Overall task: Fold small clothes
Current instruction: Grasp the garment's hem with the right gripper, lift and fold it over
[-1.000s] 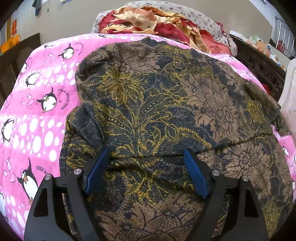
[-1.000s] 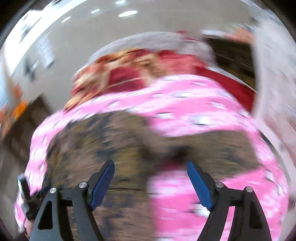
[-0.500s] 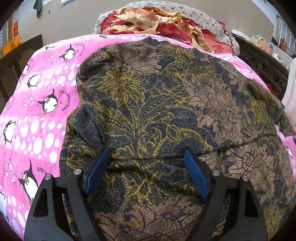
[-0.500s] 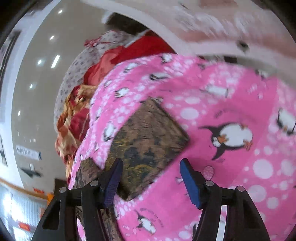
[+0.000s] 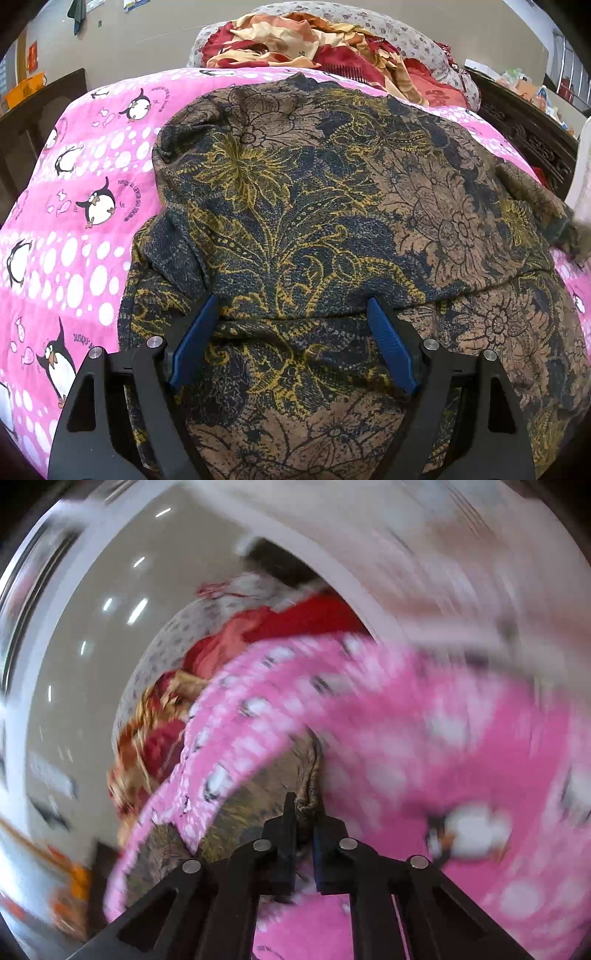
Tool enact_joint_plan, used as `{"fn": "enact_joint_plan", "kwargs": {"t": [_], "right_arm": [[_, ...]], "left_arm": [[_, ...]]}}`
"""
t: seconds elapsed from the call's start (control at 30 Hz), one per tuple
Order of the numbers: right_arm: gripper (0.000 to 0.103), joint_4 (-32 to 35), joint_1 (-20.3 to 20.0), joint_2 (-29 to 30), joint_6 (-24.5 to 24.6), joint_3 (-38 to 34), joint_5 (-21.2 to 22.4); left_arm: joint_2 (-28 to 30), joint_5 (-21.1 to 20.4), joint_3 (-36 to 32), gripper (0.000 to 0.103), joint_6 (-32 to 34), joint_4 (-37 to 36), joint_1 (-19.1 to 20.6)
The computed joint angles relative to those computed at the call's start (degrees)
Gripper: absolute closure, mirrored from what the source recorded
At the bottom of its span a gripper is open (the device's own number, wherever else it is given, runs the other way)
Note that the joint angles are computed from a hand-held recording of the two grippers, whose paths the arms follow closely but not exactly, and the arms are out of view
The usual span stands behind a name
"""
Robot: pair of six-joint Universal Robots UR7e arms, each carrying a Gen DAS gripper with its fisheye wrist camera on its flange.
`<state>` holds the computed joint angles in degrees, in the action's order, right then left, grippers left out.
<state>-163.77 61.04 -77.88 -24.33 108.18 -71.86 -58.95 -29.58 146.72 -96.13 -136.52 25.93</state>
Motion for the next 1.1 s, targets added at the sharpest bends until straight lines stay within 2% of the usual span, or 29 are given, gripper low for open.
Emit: {"fn": "enact_joint_plan", "kwargs": {"t": [0.27,0.43,0.57,0.7,0.87,0.93,1.03,1.1], "right_arm": [[0.097,1.71,13.04,-5.13,-7.72,-9.37,-10.22],[0.097,3.94,19.26,-6.27,-12.47,-8.19,-9.57],[0.097,5.50,24.36,-5.27,-16.89,-2.13,-8.12],[0.097,4.81,29.36,-0.97,-19.72,5.31,-5.95],[0.097,-0.31,33.74,10.35,-20.22,12.19,-7.00],[0.097,-3.21,34.91,15.90,-21.66,14.01,-10.44],[0.097,-8.81,35.62,23.44,-21.52,15.73,-19.14],[0.097,-11.60,35.70,25.81,-23.31,16.76,-23.07]], "left_arm": [[0.03,0.06,0.18,0.021,0.03,-0.53,-0.08],[0.01,0.24,0.51,0.021,0.22,-1.56,-0.12],[-0.07,0.36,0.98,0.021,0.27,-2.65,-0.34],[-0.26,0.58,2.01,0.021,0.42,-4.91,-0.77],[-0.44,0.93,3.94,0.021,1.19,-9.80,-1.40],[-0.42,0.98,4.38,0.021,1.31,-10.96,-1.65],[-0.40,1.00,4.80,0.021,1.44,-12.18,-1.85],[-0.56,0.86,4.55,0.021,1.05,-11.12,-1.88]]}}
